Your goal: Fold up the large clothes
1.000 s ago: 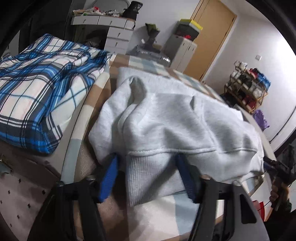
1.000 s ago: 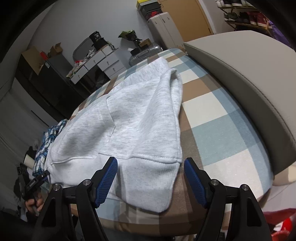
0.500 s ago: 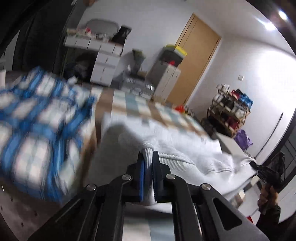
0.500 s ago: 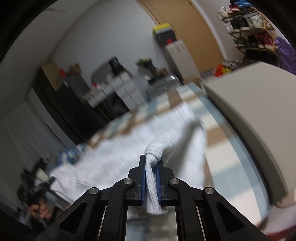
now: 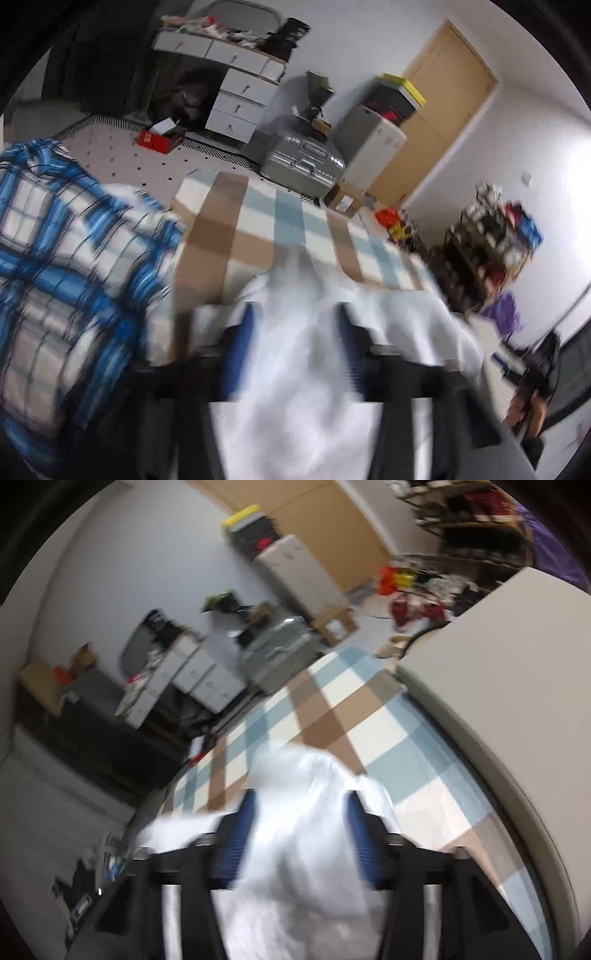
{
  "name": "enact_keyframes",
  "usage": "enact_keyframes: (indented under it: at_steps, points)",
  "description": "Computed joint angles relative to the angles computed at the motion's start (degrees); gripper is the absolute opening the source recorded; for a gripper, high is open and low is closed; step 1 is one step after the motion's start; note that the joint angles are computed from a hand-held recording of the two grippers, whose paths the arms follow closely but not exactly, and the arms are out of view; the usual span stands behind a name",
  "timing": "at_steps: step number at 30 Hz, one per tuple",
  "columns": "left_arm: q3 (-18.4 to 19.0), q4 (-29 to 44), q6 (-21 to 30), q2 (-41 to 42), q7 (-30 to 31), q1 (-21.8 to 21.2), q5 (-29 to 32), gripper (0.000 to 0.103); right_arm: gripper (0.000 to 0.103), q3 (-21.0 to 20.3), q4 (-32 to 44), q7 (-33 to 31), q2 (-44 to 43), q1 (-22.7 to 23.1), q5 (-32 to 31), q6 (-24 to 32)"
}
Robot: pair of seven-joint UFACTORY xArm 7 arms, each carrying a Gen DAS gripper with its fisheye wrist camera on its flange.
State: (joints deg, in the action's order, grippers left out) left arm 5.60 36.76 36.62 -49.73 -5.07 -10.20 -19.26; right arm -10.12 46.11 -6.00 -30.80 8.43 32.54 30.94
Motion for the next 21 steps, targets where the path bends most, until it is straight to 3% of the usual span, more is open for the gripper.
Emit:
enact_keyframes:
  at_steps: [2,4,7,10,11,12,13,14,15,16,18,21]
  points:
    - [-2.61,-4.06,1.82,-5.33,0.08,3.41,4.39,0.058,0.073,3.22,-4.16,2.05,-3.67,-5.00,-7.37,1.27]
    - [-3.31,-5.06,5.18,-6.35,1.98,3.34,7.34,0.058,0.074,2.74,-6.23,1.29,-5.49,-5.82,-10.54,3.38]
    - [-5.81,-4.01,6.63,-2.44,3.15,3.51,10.54,0.058,0.074,-0.17,-8.14,-1.28,-6.14,-3.30,-8.54,4.82]
    - [-8.40,-1.79,6.81,2.69,0.68,5.17,13.08,0.057,0.074,-0.42,-7.75,-1.72,-5.26,-2.04,-6.73,5.33]
    - [-8.66,-1.80,6.04,3.38,-0.63,5.47,13.13,0.051,0.074,0.00,-7.80,-2.11,-4.71,-1.82,-6.63,4.63]
    - [-8.58,-2.35,4.39,3.53,-1.28,5.32,13.04,0.024,0.072,0.99,-8.37,-2.09,-4.50,-2.14,-7.18,3.31]
    - [-8.61,-2.37,4.20,3.53,-1.56,5.32,13.52,0.003,0.058,2.94,-8.71,-0.82,-4.15,-3.25,-8.66,1.73]
    - [-8.09,-2.58,4.35,2.63,-1.55,4.88,13.42,0.003,0.026,5.48,-9.22,0.95,-4.20,-5.27,-11.82,0.28]
    - [-7.74,-3.57,3.05,0.88,-1.95,4.69,13.09,0.002,0.010,5.78,-9.16,0.90,-4.19,-4.89,-12.59,-0.55]
    - [-7.47,-4.54,2.07,-1.51,-2.45,4.77,12.96,0.001,0.005,3.76,-10.24,-1.55,-6.10,-2.11,-11.03,-2.43]
    - [-5.91,-5.36,2.26,-6.16,-3.10,4.09,11.67,0.001,0.005,2.31,-13.50,-5.60,-12.30,1.13,-9.83,-8.37]
    - [-2.55,-6.16,5.14,-14.12,-2.88,2.32,8.88,0.001,0.005,-0.78,-15.21,-6.56,-21.35,4.19,-9.05,-7.12]
